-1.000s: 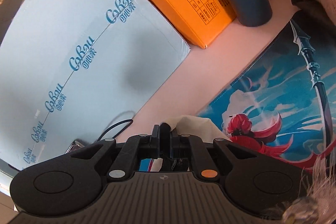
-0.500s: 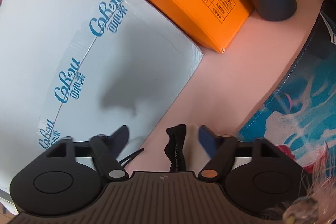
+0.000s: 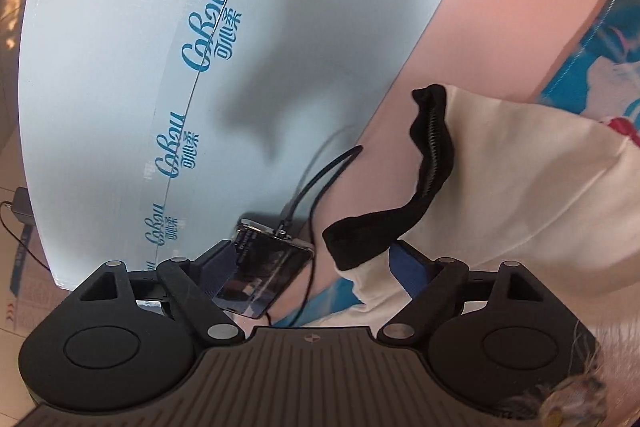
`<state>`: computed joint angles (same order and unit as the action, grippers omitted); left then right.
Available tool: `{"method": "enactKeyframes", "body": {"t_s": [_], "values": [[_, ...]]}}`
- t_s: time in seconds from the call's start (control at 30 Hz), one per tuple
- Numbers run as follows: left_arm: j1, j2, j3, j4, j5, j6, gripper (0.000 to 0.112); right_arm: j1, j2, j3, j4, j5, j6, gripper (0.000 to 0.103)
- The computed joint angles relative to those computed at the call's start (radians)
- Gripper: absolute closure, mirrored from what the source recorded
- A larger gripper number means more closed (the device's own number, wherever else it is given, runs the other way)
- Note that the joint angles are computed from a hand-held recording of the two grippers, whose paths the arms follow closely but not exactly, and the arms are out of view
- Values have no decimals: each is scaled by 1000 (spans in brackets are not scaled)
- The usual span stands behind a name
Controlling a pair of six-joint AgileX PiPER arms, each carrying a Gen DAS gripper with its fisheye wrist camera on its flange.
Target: Fold clothes
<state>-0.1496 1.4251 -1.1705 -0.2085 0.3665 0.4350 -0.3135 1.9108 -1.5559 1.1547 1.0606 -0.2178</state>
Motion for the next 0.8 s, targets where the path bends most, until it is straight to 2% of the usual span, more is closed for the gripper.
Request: {"method": "enactKeyframes", "body": {"t_s": [0.03,0.2,0.3,0.37,0.43,0.53,0.6,0.67,0.77,0.8], "values": [[1,4,-1,4,1,-5,79,13,22,-22,6,-7,16,19],[11,16,2,-11,7,2,79,72,47,21,72,-164,-73,20],[30,13,10,-91,10,83,79,35,17,51,126,-107,-146,20],[54,-1,23,-231,10,215,79,-6,-38,82,151,-55,-236,20],[78,-18,28,-393,33,363,79,-52,-150,140,121,-44,-353,19],[93,-55,35,-615,108,547,73,-119,-327,238,8,-58,-471,18],[89,-75,32,-717,177,618,58,-171,-428,303,-74,-57,-527,18],[61,-79,12,-773,272,634,54,-289,-499,383,-131,10,-607,18],[-4,-73,-20,-825,390,634,39,-351,-553,499,-165,60,-700,21],[-47,-64,-31,-804,409,616,38,-361,-575,549,-169,68,-732,25]]}}
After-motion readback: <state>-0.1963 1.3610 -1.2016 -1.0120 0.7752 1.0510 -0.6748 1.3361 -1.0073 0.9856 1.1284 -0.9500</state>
